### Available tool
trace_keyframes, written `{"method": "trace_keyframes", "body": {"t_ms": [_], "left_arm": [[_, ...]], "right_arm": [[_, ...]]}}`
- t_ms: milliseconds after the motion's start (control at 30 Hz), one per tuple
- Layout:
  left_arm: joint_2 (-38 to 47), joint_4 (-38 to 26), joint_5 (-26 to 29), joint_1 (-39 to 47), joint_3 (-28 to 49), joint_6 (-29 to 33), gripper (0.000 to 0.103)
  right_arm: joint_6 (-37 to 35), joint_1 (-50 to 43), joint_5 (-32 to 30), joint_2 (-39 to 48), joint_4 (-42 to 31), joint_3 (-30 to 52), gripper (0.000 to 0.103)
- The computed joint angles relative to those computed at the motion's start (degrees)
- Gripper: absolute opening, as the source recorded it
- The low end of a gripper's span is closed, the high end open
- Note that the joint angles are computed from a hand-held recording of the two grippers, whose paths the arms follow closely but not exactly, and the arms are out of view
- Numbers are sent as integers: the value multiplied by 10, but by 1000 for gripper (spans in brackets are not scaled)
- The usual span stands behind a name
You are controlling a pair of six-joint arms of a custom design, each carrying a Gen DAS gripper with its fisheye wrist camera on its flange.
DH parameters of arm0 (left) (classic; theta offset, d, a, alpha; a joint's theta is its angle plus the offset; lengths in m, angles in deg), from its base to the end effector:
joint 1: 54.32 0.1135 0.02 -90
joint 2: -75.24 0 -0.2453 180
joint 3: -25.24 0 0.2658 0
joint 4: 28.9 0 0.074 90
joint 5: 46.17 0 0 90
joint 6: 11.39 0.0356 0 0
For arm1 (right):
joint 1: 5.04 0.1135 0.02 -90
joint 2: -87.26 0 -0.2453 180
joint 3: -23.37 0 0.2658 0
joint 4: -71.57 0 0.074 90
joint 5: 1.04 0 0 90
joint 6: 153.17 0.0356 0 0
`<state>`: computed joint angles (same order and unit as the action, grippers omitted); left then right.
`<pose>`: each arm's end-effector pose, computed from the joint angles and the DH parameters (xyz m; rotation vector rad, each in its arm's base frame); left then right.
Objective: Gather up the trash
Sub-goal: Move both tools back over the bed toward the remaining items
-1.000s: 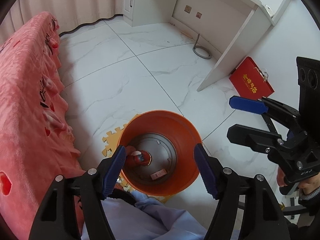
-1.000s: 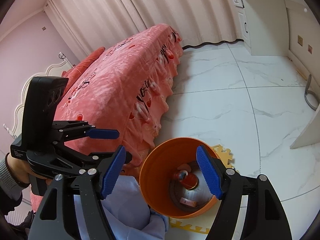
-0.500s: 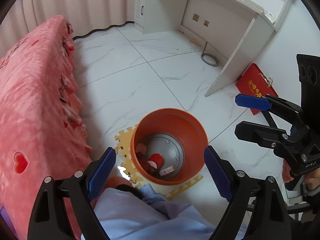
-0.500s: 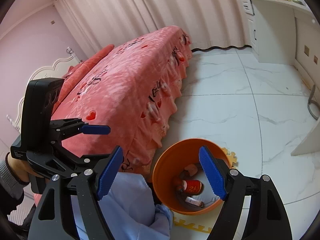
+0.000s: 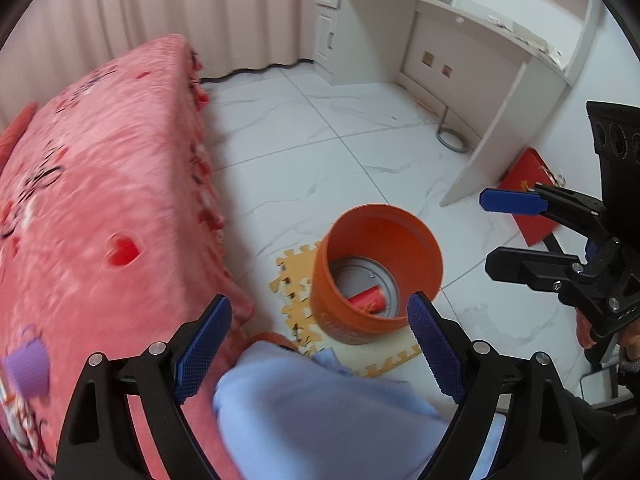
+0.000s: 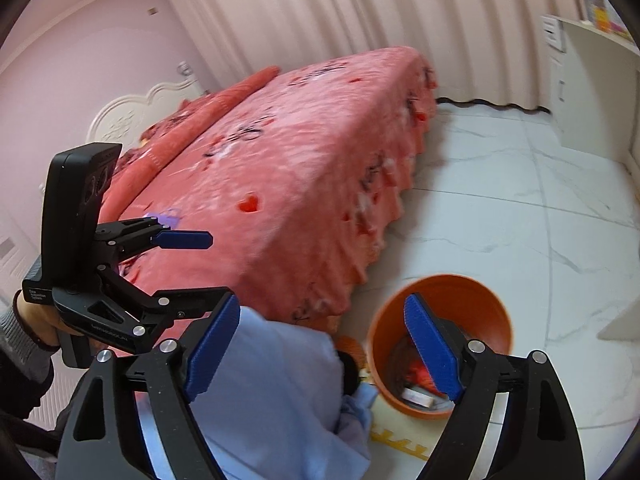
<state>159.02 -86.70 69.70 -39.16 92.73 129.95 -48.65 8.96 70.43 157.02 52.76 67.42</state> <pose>0.2720 0.0576 0.1808 0.9035 2.4922 -0.3059 0.2412 0.0718 0.1528 -0.1517 2.3778 0.6212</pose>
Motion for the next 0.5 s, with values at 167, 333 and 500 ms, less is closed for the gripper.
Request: {"method": "trace_keyframes", "body": {"t_ms": [167,333,500], "left_arm": [[-18,-28,19,97,5,52,95],[8,-68,44,214,47,118,95],[44,-101,59,311,95,162,95]], "right_arm": [[22,105,31,42,4,56,84],[41,191,53,109,12,126,84],[45,269,63,203,8,227,84]]}}
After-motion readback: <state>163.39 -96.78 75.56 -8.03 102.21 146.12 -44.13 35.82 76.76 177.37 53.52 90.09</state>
